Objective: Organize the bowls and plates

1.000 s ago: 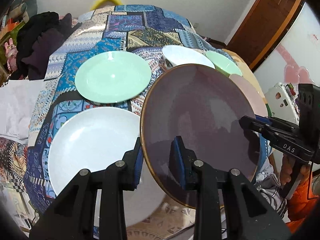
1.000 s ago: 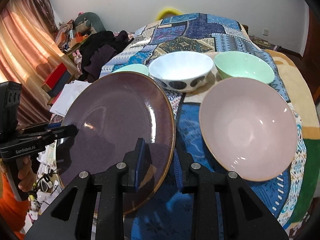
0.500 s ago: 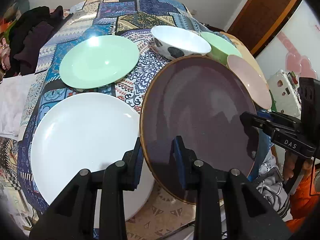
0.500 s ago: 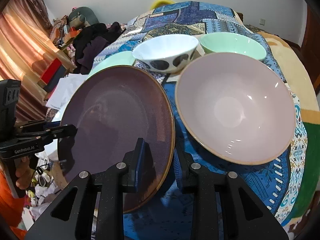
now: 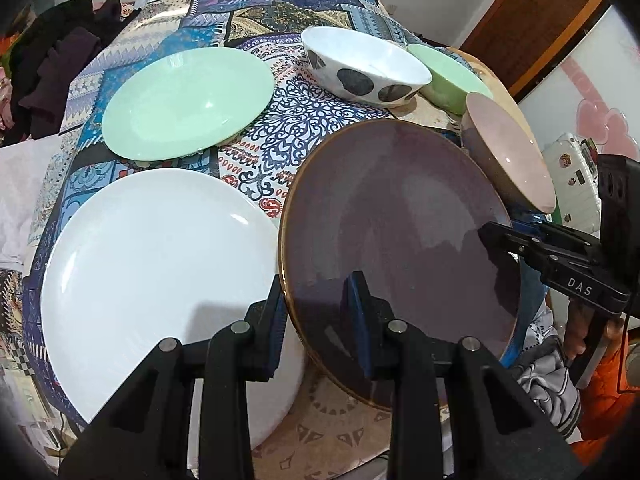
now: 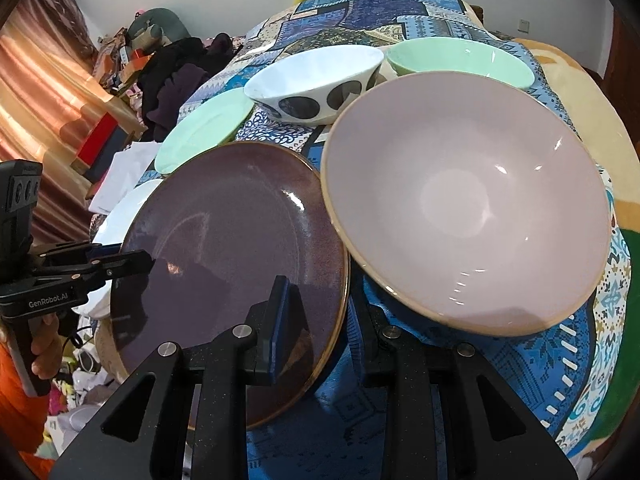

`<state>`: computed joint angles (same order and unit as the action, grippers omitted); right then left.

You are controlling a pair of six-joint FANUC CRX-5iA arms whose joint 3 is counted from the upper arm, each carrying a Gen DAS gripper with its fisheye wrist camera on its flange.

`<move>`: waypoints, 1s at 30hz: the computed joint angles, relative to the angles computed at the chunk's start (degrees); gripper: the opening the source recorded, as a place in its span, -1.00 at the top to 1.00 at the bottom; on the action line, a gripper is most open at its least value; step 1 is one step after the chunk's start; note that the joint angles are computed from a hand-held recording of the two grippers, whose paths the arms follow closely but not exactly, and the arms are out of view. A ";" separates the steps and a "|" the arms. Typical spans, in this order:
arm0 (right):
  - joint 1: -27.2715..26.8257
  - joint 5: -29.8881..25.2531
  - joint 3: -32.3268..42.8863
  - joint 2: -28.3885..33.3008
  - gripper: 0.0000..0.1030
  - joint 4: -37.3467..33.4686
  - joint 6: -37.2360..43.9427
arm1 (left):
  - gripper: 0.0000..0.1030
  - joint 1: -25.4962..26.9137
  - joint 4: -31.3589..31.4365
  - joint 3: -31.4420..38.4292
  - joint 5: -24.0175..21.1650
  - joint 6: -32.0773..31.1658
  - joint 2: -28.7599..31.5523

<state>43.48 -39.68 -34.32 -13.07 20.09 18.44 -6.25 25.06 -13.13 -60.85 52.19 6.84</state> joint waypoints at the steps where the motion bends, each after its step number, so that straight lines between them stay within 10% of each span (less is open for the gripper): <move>1: -0.05 -0.09 -0.03 -0.02 0.53 0.02 -0.05 | 0.42 -0.09 0.05 0.17 -0.14 0.10 0.26; 30: 3.94 -2.78 0.43 -3.37 0.47 9.70 -4.08 | 0.40 3.22 5.24 -5.44 7.76 -3.46 -8.72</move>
<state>47.42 -42.45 -33.89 -16.44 29.79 14.36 -3.03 30.29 -18.57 -53.10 48.73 -1.88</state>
